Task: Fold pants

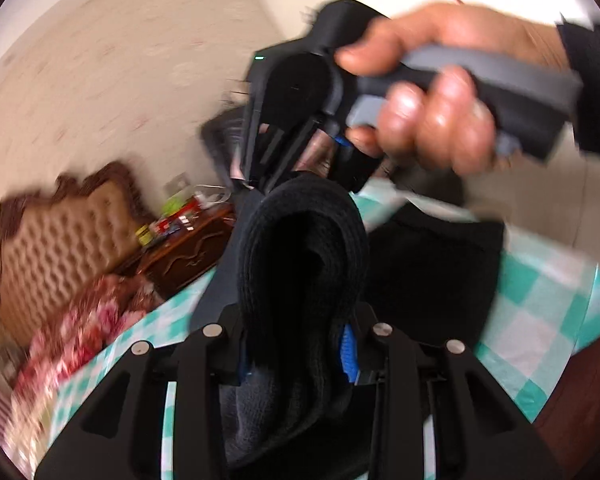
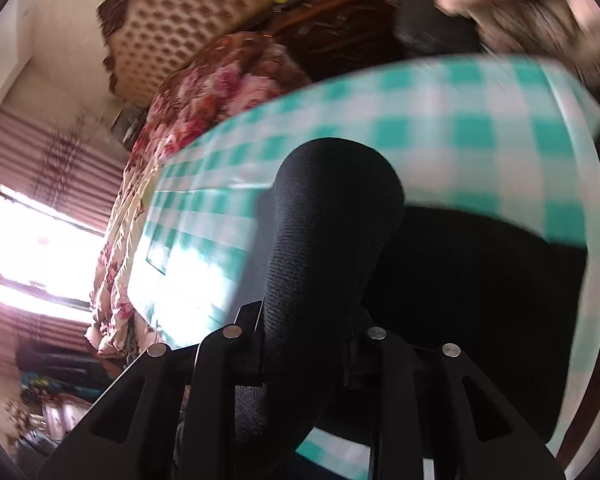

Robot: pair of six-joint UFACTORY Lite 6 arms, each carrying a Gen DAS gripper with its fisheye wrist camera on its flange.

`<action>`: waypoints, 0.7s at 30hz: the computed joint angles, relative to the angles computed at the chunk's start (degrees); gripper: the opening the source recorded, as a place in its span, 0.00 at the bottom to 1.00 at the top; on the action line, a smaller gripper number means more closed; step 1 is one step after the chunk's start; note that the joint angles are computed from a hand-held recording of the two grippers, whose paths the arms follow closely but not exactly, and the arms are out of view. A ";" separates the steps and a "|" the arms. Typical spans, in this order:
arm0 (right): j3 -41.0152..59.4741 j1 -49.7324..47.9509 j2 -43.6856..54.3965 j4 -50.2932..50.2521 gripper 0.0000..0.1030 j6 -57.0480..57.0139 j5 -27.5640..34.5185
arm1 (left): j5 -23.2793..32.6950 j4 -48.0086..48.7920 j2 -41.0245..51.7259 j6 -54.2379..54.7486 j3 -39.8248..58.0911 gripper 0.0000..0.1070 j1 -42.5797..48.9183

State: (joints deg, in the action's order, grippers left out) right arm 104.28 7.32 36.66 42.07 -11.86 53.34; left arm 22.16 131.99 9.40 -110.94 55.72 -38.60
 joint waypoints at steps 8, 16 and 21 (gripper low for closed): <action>-18.54 -7.73 -2.46 15.53 0.62 -20.65 -6.99 | 28.98 3.59 18.96 0.04 -6.18 0.70 -10.86; -10.08 -1.93 0.02 -3.54 0.32 -6.33 -11.35 | 31.76 7.63 19.23 -0.80 -8.56 0.33 -10.24; -4.69 -2.14 -2.94 -8.76 0.24 -3.31 -8.05 | 26.88 5.88 13.72 3.31 -5.61 0.29 -9.31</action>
